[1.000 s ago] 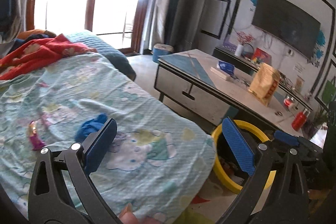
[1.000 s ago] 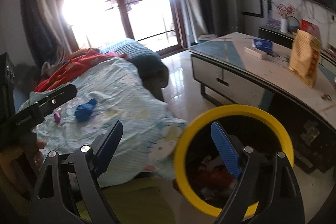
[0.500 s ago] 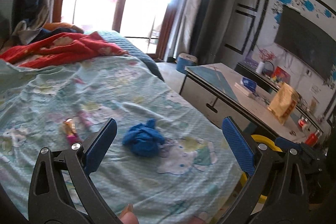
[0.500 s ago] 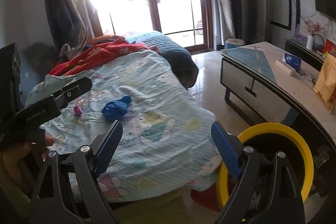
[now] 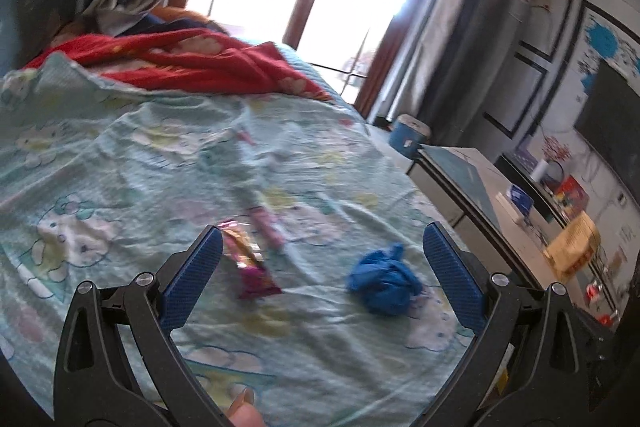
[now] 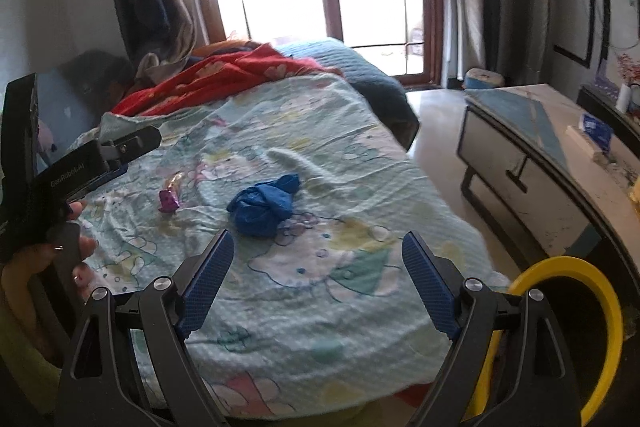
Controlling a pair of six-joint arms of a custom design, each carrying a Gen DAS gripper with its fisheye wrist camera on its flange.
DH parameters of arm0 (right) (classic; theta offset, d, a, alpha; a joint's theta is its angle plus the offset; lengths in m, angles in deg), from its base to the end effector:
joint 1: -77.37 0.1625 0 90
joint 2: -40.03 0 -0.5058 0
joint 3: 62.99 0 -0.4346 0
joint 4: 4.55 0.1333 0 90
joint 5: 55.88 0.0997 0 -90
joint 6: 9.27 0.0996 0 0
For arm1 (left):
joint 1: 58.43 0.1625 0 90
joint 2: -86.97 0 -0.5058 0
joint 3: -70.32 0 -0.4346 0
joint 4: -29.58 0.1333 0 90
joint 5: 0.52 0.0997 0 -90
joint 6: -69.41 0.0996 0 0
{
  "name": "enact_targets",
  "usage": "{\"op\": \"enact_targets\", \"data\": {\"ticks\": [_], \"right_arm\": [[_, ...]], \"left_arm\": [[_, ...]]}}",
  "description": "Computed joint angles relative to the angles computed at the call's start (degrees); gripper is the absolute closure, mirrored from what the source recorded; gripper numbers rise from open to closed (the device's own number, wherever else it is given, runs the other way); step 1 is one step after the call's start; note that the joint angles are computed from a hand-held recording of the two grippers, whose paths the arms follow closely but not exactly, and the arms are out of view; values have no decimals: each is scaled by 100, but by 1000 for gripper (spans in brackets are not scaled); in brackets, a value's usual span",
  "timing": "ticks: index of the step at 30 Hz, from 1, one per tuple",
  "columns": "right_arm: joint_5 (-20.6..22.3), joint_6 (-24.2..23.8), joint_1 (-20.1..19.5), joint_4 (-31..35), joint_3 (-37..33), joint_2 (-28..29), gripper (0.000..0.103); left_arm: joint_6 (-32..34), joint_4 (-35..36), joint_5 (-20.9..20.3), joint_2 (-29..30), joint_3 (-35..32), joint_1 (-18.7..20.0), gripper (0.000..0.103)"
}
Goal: Collect trash
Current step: 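Move both tools back over the remaining trash on the bed, then grasp the pink-gold candy wrapper with the left tool while the right tool grasps the blue glove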
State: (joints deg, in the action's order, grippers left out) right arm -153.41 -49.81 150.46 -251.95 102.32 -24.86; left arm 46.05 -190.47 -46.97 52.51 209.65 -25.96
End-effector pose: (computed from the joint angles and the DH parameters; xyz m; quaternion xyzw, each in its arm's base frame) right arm 0.0356 -0.2963 0.2229 0.1489 -0.8648 0.3897 0.2794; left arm -0.2514 -0.3993 0.0057 0.1890 0.8901 -0.3889 0.1442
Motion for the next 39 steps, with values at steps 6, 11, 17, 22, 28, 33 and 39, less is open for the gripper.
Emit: {"op": "enact_targets", "data": {"ticks": [6, 11, 17, 22, 28, 33, 39], "right_arm": [[-291, 60, 397, 658, -503, 270, 25], [-499, 159, 574, 1290, -891, 447, 33], [-613, 430, 577, 1857, -1280, 717, 47], [-517, 398, 467, 1775, -1293, 844, 81], [-239, 261, 215, 1482, -1071, 807, 92], [-89, 117, 4, 1053, -832, 815, 94], [181, 0, -376, 617, -518, 630, 94]], "left_arm": [[-193, 125, -166, -126, 21, 405, 18], [-368, 288, -519, -156, -4, 676, 35], [-459, 500, -931, -150, -52, 891, 50], [-551, 592, -1082, -120, -114, 1013, 64], [-580, 696, -1178, -69, -170, 1064, 83], [-375, 688, -1292, -11, -193, 947, 87], [-130, 697, -1414, 102, -243, 688, 88]]}}
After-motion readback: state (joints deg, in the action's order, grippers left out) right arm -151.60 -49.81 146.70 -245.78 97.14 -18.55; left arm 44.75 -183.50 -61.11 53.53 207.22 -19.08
